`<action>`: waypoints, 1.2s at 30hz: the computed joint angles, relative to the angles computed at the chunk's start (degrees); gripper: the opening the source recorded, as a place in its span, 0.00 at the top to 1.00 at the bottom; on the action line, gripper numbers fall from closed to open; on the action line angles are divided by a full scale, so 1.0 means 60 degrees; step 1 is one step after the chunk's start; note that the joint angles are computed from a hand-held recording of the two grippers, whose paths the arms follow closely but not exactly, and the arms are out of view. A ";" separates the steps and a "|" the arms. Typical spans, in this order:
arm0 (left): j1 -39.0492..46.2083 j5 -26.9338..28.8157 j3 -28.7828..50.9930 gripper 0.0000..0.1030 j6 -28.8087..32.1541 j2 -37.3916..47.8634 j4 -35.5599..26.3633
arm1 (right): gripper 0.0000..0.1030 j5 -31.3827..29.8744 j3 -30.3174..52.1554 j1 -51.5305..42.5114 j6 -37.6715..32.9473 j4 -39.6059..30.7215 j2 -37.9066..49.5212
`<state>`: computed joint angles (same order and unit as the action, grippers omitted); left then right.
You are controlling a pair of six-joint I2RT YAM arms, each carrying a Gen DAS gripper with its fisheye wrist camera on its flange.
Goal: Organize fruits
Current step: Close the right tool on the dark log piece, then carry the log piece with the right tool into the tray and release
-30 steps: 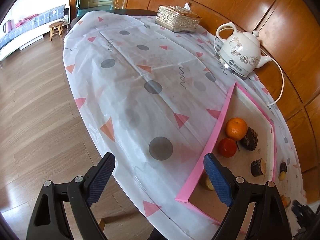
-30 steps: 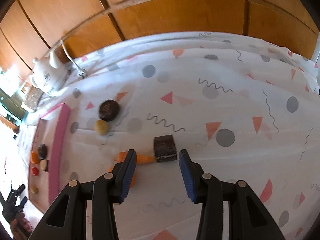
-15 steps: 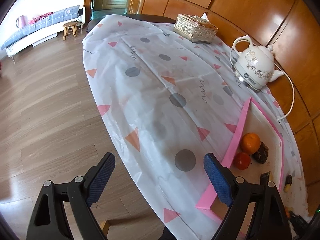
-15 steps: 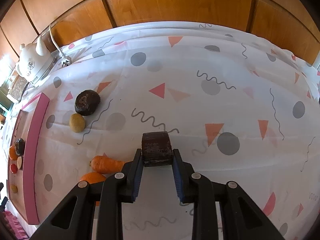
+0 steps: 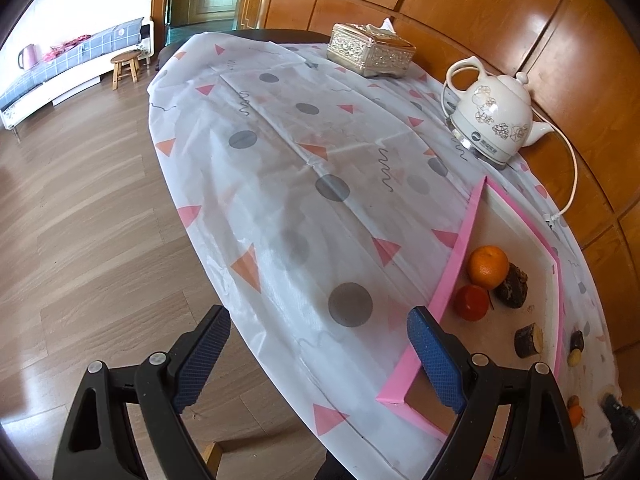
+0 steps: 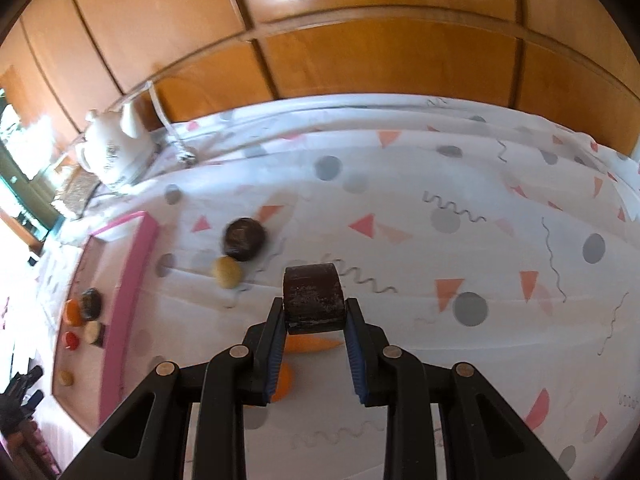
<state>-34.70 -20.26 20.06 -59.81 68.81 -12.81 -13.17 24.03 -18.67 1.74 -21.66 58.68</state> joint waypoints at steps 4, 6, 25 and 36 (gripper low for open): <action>-0.0047 0.0035 -0.0016 0.12 0.0015 -0.0059 0.0005 | 0.73 -0.0270 0.0071 0.0807 0.0281 -0.0483 -0.0452; -0.0077 0.0038 -0.0035 0.12 -0.0001 -0.0083 0.0018 | 0.73 -0.0254 0.0060 0.1573 0.0526 -0.0591 -0.0568; -0.0695 -0.0611 0.0129 0.12 0.0017 -0.0454 -0.0312 | 0.73 0.0914 0.1316 0.8214 0.3099 0.0960 0.1860; -0.0816 -0.0845 0.0188 0.12 0.0185 -0.0344 -0.0280 | 0.73 0.1120 0.3073 0.9514 0.3071 0.1497 0.4792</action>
